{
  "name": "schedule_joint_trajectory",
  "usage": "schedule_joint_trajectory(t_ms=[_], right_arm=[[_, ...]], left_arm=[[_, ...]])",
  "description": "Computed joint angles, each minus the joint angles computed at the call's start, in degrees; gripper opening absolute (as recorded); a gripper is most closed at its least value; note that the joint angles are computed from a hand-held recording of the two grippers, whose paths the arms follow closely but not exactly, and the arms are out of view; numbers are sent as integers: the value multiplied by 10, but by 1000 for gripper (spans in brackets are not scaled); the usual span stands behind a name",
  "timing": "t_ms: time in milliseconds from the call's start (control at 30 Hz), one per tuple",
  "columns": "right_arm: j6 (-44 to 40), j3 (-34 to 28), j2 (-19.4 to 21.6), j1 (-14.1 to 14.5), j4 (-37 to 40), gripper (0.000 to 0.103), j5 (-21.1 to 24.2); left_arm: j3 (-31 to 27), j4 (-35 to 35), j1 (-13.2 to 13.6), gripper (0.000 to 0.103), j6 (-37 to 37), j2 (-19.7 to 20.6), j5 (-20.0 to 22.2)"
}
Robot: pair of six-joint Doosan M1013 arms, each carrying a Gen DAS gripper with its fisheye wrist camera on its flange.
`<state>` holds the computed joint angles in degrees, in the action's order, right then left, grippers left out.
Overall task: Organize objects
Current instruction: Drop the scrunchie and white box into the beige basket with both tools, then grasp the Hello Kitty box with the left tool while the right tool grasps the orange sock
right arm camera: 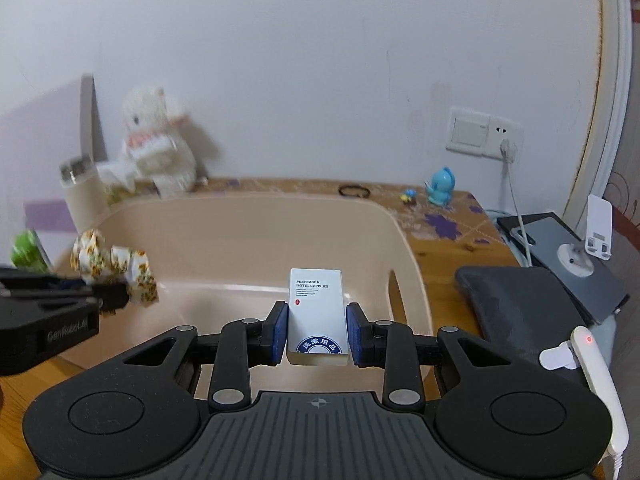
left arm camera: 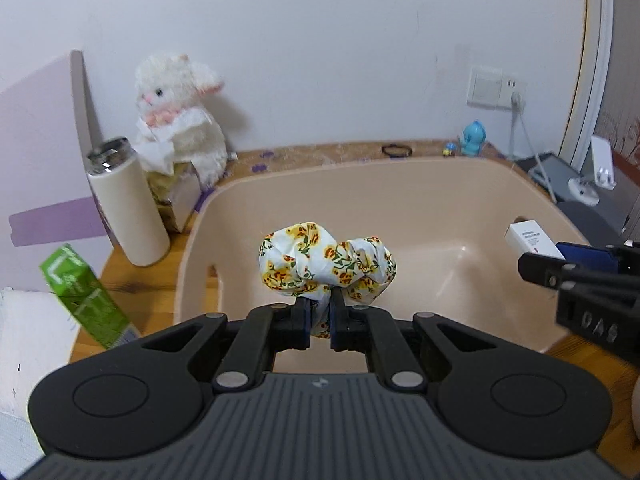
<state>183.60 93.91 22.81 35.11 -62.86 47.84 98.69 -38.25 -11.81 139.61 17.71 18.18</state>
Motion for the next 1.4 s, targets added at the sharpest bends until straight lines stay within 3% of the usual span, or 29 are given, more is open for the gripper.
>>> schedule_joint_trajectory(t_ms=[100,133,200,267,333,400,567,667,967,1400], right_arm=[[-23,-6,7,-3,19,30,-8],[-27,-9,8,-3,24,40,-3],[-20,-7,6,-2,18,41,-2],[-9,-1,0,1,8,52,-6],[-1,1,-4,5,-1,59,0],[6,3,-10,10,-10,64,5],[21,13,-25,29,-24,90,26],[29,23,-32,43,-32,98,39],[19,45,-39,68,-4,102,47],[1,72,-29,65,83,102,14]], left_arm=[[-9,63,-6,10,-61,11,8],[-11,75,-7,12,-71,13,12],[-9,60,-4,14,-52,12,20],[-1,38,-3,31,-21,4,16],[12,22,-3,75,-3,-8,-6],[30,-32,-2,83,46,-23,-35],[48,-58,8,86,79,-47,-28],[64,-74,12,88,96,-60,-37],[105,-109,31,89,128,-87,-22],[125,7,41,89,21,-69,6]])
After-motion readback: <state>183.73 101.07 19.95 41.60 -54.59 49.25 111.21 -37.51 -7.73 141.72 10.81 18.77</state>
